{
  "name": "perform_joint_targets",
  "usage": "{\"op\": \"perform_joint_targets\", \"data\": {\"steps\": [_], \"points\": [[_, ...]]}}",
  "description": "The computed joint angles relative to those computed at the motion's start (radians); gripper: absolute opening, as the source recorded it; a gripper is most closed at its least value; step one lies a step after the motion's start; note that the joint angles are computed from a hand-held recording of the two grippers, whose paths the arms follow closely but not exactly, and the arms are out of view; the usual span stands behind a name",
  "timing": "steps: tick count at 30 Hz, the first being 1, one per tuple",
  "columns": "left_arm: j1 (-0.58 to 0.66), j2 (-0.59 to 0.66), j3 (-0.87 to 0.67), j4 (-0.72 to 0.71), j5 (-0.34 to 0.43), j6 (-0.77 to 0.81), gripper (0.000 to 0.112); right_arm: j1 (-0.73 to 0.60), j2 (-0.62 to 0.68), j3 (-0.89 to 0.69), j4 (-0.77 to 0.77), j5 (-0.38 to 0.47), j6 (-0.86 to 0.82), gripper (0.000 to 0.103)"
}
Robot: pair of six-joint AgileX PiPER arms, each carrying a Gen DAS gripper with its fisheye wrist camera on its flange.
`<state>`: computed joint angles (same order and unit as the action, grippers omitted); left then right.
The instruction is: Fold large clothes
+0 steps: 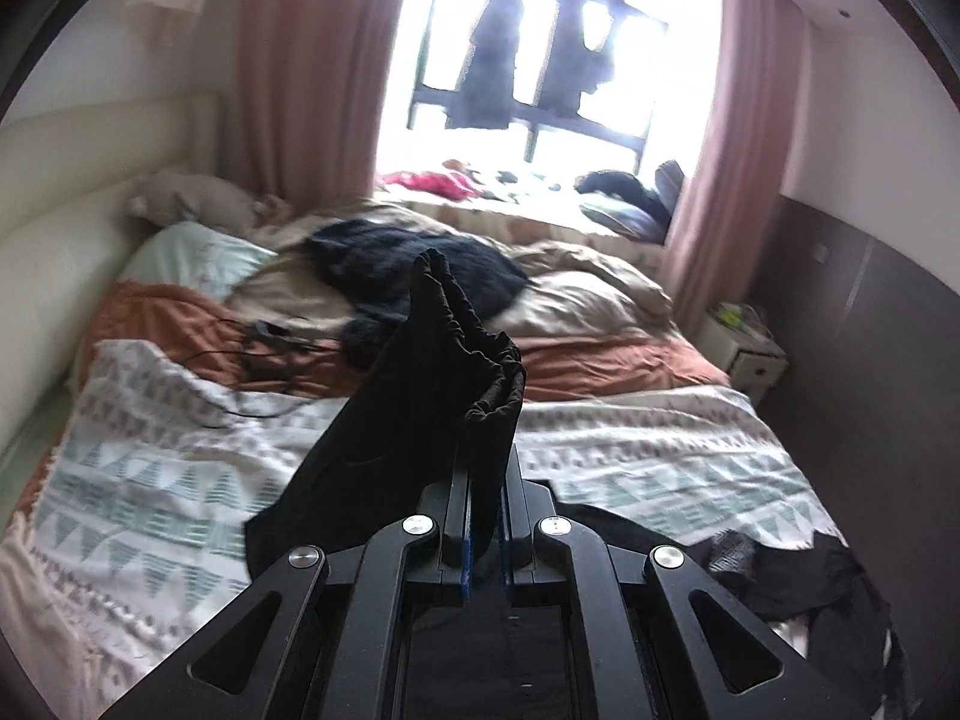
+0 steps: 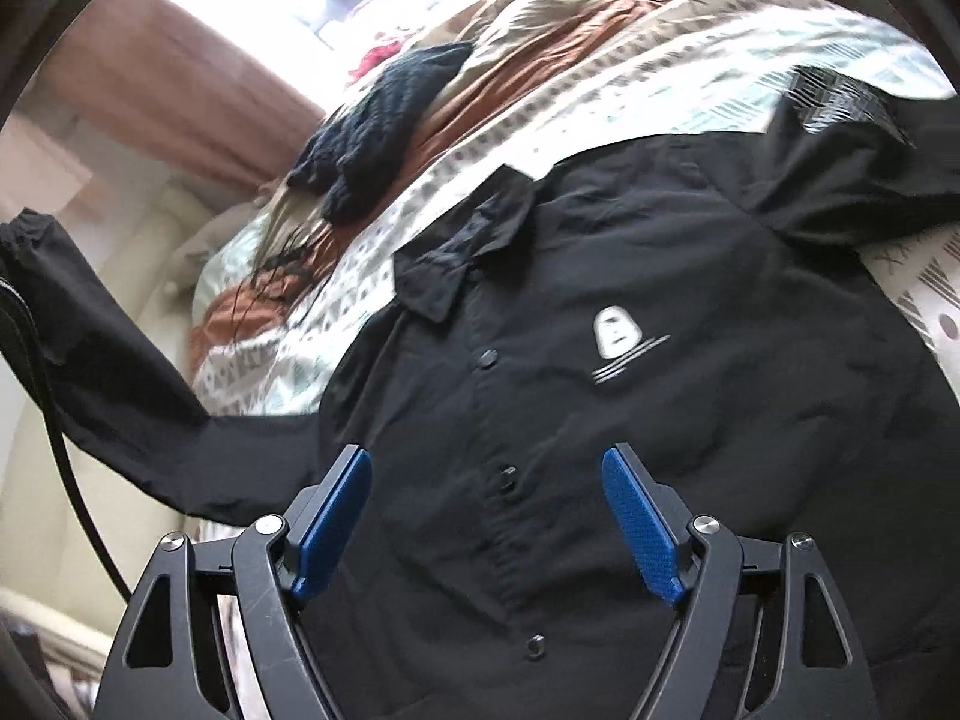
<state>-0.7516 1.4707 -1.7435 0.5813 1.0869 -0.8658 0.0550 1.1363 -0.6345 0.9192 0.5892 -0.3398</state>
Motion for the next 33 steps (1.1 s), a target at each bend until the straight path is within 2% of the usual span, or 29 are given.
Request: {"op": "perform_joint_targets", "data": {"steps": [3,5,6,7,9,11,16,18,25,27,30,33], "points": [[-0.038,0.109,-0.114,-0.037,0.033,0.069,0.009,-0.134,0.006,0.004,0.083,0.072,-0.101,0.08],[-0.055,0.166,-0.169,-0.102,0.045,0.155,0.024,-0.193,0.004,0.009,0.107,0.097,-0.124,0.08],[-0.062,0.181,-0.176,-0.137,0.039,0.185,0.047,-0.218,0.006,0.01,0.122,0.109,-0.14,0.08],[-0.07,0.185,-0.168,-0.152,0.028,0.195,0.076,-0.245,0.007,0.01,0.136,0.127,-0.159,0.08],[-0.092,0.164,-0.119,-0.122,-0.009,0.18,0.097,-0.274,0.013,0.003,0.151,0.15,-0.186,0.08],[-0.137,0.138,-0.068,-0.036,-0.021,0.139,0.098,-0.301,0.018,0.002,0.16,0.164,-0.205,0.08],[-0.136,0.074,0.036,0.005,-0.002,0.087,0.098,-0.327,0.043,0.003,0.173,0.178,-0.235,0.08],[-0.114,0.013,0.141,0.013,-0.039,0.024,0.098,-0.342,0.057,0.002,0.176,0.184,-0.248,0.08],[-0.069,-0.082,0.374,0.053,-0.112,-0.15,0.098,-0.414,0.077,-0.001,0.202,0.255,-0.279,0.08],[-0.078,-0.125,0.466,0.095,-0.136,-0.229,0.098,-0.42,0.078,-0.011,0.182,0.254,-0.293,0.08],[-0.095,-0.187,0.633,0.188,-0.205,-0.436,0.097,-0.475,0.117,-0.018,0.215,0.286,-0.383,0.08],[-0.084,-0.204,0.753,0.22,-0.274,-0.565,0.09,-0.477,0.155,-0.018,0.234,0.243,-0.429,0.08]]}}
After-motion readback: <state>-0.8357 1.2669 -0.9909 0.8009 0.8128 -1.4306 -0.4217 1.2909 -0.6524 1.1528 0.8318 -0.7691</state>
